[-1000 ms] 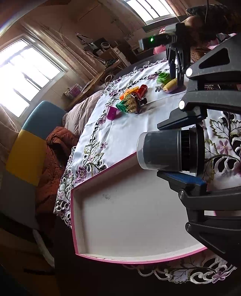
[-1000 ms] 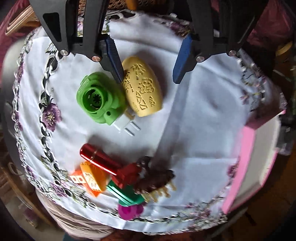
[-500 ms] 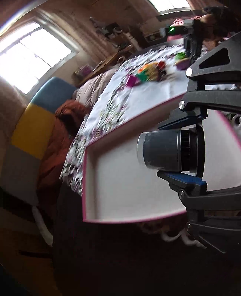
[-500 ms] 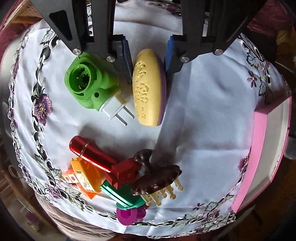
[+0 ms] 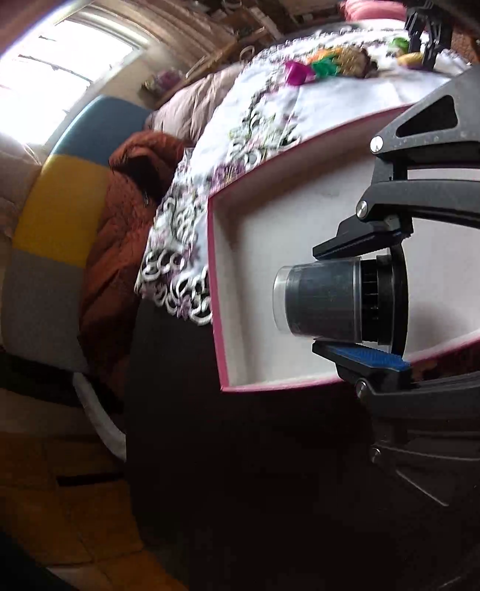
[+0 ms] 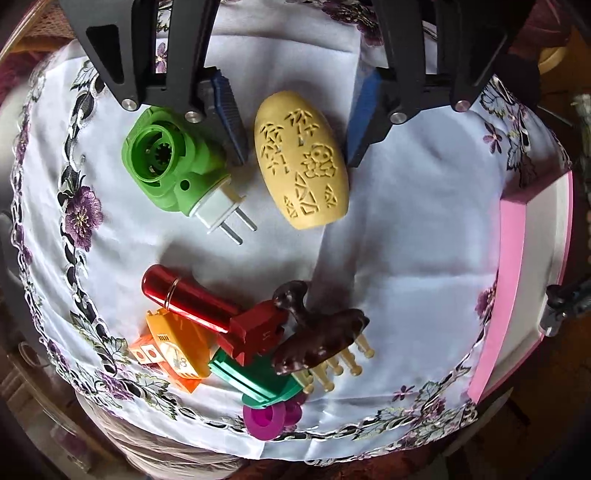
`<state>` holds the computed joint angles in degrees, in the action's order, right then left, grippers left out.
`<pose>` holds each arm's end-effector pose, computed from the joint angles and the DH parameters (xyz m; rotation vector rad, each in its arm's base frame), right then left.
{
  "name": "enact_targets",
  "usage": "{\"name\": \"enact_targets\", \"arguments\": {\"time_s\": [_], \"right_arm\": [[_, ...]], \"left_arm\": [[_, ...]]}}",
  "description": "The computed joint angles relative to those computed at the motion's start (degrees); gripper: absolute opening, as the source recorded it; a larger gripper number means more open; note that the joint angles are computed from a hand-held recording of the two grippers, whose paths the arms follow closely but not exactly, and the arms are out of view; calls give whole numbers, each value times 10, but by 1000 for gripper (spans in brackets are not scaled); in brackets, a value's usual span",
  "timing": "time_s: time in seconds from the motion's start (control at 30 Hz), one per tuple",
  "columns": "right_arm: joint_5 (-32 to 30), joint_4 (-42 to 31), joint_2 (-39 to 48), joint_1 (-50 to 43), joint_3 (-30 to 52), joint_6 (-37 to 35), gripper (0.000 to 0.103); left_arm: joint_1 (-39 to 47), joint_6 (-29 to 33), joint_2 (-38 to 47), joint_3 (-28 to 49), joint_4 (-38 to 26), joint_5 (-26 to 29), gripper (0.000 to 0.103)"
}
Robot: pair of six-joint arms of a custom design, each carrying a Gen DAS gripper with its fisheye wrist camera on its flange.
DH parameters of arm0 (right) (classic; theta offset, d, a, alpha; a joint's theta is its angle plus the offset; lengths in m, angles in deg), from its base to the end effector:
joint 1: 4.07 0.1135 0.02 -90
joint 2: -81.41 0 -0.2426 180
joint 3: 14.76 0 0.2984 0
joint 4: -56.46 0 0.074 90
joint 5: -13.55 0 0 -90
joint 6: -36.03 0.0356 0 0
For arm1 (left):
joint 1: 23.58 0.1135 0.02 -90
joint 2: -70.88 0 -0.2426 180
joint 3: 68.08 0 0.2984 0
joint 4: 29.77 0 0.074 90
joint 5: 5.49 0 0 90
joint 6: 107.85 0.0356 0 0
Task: Organize rigid objects
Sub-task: 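Lower the cylinder into the tray and open the left tool while the right tool grasps the yellow soap, then carry the yellow soap into the tray and open the right tool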
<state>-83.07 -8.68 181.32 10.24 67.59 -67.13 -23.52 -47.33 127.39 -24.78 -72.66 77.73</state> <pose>0.3480 0.0930 0.1540 -0.7256 2.9217 0.1760 0.2376 0.0045 0.1569 -0.6919 2.4444 -0.0510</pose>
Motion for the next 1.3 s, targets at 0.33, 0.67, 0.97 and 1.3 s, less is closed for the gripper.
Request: {"name": "enact_targets", "arguments": {"time_s": [0.33,0.67,0.97,1.3], "right_arm": [[5,14,38,17,30,16,69],[10,34,31,29,20,33,67],[12,68,-30,41,-54,44,44],[24,87,-72,69,-103,58,45]], "left_arm": [[-17,-54,-164,-41,-97,-29,54],[-249,-220,-312,-66,-246,-145,54],[-423,-364,-270,-39,-311,-234,54],[-490,-429,-252,-24,-347,-273,54]]}}
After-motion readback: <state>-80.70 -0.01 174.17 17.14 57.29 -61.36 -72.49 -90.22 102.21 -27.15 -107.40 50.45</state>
